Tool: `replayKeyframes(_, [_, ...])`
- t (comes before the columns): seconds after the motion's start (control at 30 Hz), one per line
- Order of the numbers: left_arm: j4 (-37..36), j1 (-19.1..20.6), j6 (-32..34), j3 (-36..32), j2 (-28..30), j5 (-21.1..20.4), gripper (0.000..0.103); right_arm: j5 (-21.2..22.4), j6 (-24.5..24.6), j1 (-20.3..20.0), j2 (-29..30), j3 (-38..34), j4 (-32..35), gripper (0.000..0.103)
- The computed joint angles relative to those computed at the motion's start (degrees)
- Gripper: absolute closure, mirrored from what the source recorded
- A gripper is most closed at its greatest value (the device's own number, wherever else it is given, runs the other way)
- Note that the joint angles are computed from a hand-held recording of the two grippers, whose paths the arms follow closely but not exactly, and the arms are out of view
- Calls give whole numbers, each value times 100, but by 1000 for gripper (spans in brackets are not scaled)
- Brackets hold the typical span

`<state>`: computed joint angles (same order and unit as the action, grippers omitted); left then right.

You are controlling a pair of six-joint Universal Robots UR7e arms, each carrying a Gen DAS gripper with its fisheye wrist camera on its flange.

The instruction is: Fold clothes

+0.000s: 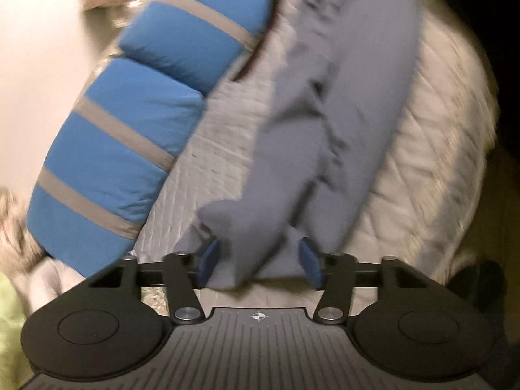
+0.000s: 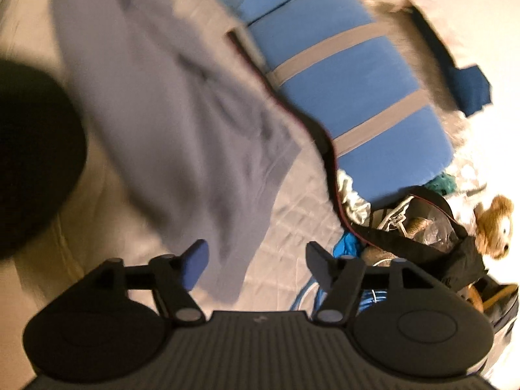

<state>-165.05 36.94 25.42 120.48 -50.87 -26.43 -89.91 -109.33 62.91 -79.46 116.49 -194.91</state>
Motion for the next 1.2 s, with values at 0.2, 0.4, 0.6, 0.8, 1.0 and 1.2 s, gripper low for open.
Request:
replayKeyframes(0.2, [97, 769, -833, -595, -122, -828, 50, 347, 805, 206, -181, 59, 513, 13])
replayKeyframes(0.4, [1414, 1330, -1447, -1094, -288, -1676, 65, 433, 1082, 341, -56, 93, 594, 10])
replayKeyframes(0.6, [1093, 1244, -1341, -964, -336, -1480, 100, 460, 1017, 421, 177, 82, 488, 8])
replayKeyframes(0.8, [-127, 877, -492, -799, -158, -736, 100, 498, 1269, 483, 272, 35, 541, 6])
replayKeyframes(1.0, [-1920, 668, 1093, -1026, 501, 14, 100, 585, 1787, 556, 181, 36, 932, 5])
replayKeyframes(1.2, [-4196, 740, 3330, -1872, 1481, 523, 100, 749, 1827, 555, 68, 177, 1013, 4])
